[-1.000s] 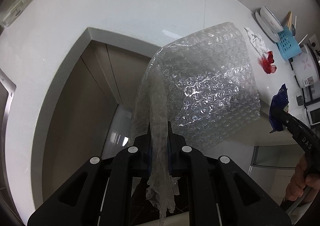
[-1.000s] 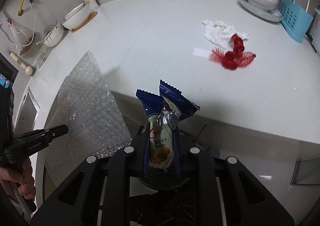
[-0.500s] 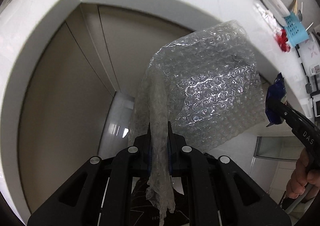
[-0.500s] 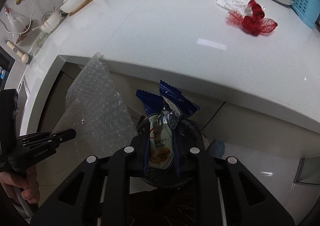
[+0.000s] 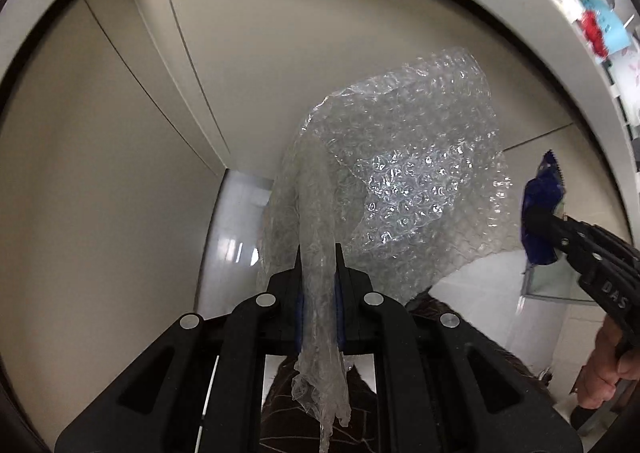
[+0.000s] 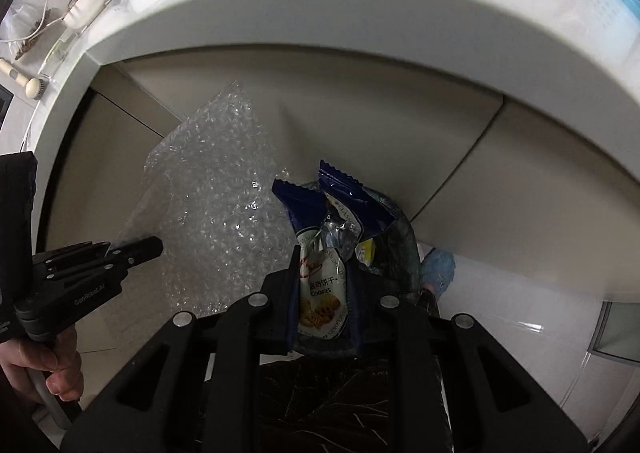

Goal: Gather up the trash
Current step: 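Carry the bubble wrap and snack packet off the counter down over the wastebasket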

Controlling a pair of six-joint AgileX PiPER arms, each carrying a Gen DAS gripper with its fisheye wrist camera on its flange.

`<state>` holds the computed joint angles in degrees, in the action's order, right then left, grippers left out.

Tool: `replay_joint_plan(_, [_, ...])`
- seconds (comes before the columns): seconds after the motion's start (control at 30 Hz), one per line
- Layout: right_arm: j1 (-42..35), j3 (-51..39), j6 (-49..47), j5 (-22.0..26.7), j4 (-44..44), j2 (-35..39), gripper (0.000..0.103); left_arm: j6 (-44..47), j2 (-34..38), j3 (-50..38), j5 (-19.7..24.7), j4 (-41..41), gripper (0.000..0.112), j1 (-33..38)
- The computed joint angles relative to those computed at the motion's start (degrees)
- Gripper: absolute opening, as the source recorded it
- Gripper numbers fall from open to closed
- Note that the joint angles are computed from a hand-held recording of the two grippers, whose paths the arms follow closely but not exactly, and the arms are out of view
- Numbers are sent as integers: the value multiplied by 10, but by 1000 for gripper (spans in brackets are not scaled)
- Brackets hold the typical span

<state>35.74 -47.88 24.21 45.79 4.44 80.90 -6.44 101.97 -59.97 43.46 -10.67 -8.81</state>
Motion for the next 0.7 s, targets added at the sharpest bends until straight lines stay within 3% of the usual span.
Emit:
replay_joint_plan(0.23, [-10,15,0,-15,15,25,18,-28,47,-27,0,15,10,-42])
replay_joint_plan(0.7, [-28,11,-4,-5,24,27,18,-65,134,-133,49,57,15,-81])
